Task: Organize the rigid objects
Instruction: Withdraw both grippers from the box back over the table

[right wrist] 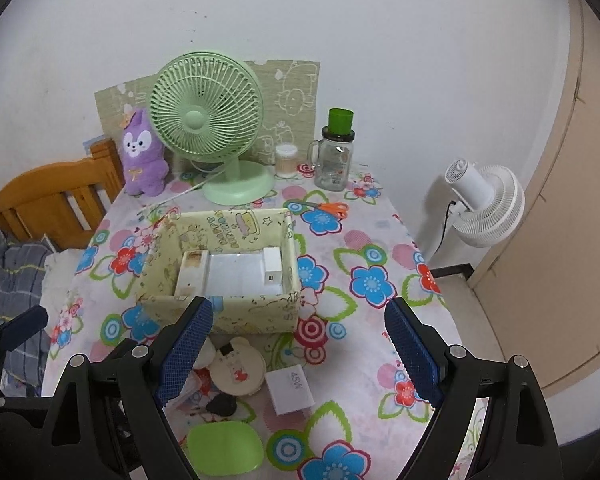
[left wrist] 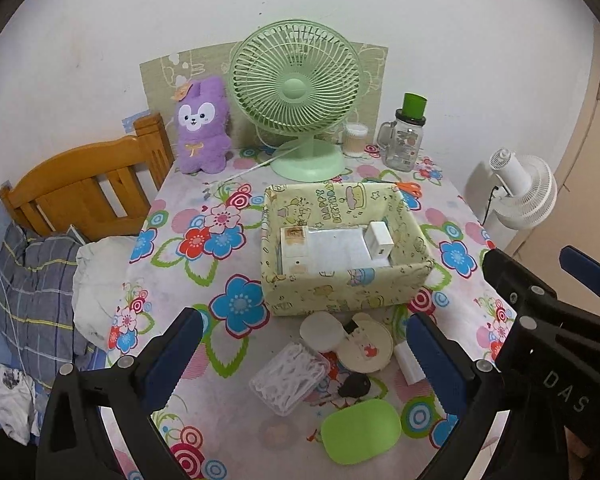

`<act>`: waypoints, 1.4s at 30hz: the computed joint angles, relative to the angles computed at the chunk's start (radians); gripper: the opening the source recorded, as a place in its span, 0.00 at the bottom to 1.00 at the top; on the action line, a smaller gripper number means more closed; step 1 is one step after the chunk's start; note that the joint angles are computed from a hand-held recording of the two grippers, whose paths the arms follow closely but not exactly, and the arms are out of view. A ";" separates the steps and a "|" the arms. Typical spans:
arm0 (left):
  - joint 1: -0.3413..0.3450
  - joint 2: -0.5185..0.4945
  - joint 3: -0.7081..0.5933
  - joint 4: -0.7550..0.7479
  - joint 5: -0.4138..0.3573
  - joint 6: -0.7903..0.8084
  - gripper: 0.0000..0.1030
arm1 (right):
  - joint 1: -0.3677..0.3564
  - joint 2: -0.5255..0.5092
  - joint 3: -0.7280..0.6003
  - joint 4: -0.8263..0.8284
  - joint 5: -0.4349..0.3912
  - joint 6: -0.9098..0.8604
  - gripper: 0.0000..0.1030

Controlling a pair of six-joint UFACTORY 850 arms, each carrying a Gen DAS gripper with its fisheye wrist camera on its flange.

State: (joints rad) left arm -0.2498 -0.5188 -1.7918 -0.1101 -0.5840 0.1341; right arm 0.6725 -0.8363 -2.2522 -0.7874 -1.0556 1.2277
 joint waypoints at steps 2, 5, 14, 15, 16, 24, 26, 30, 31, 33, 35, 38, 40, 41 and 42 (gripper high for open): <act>0.001 0.013 0.019 -0.016 0.006 0.018 1.00 | 0.005 0.010 0.016 -0.004 0.002 0.008 0.87; 0.004 0.037 0.055 -0.040 0.022 0.042 1.00 | 0.013 0.027 0.045 -0.014 0.004 0.029 0.87; 0.010 0.080 0.134 -0.052 0.045 0.051 1.00 | 0.023 0.070 0.137 0.020 0.050 0.076 0.87; 0.013 0.083 0.141 -0.066 0.045 0.060 1.00 | 0.025 0.072 0.142 0.019 0.051 0.076 0.87; 0.014 0.085 0.145 -0.074 0.044 0.066 1.00 | 0.026 0.074 0.149 0.017 0.053 0.077 0.87; 0.020 0.104 0.207 -0.103 0.076 0.108 0.98 | 0.027 0.088 0.204 0.045 0.087 0.084 0.87; 0.019 0.103 0.216 -0.101 0.080 0.105 0.98 | 0.027 0.094 0.226 0.049 0.102 0.090 0.87; 0.022 0.092 0.224 -0.118 0.075 0.116 0.98 | 0.021 0.105 0.266 0.054 0.152 0.089 0.87; 0.022 0.091 0.229 -0.121 0.077 0.117 0.98 | 0.020 0.104 0.271 0.055 0.159 0.083 0.87; 0.021 0.086 0.234 -0.117 0.079 0.115 0.98 | 0.018 0.100 0.277 0.053 0.164 0.075 0.87; 0.020 0.078 0.233 -0.112 0.075 0.108 0.98 | 0.017 0.100 0.287 0.052 0.171 0.075 0.87; 0.018 0.066 0.231 -0.090 0.078 0.096 0.98 | 0.009 0.094 0.292 0.067 0.188 0.065 0.87; 0.017 0.058 0.231 -0.082 0.084 0.102 0.98 | 0.004 0.089 0.295 0.076 0.203 0.060 0.87; 0.018 0.054 0.229 -0.084 0.085 0.108 0.98 | 0.002 0.086 0.296 0.076 0.207 0.060 0.87; 0.018 0.049 0.228 -0.089 0.087 0.120 0.98 | 0.001 0.080 0.293 0.075 0.205 0.058 0.87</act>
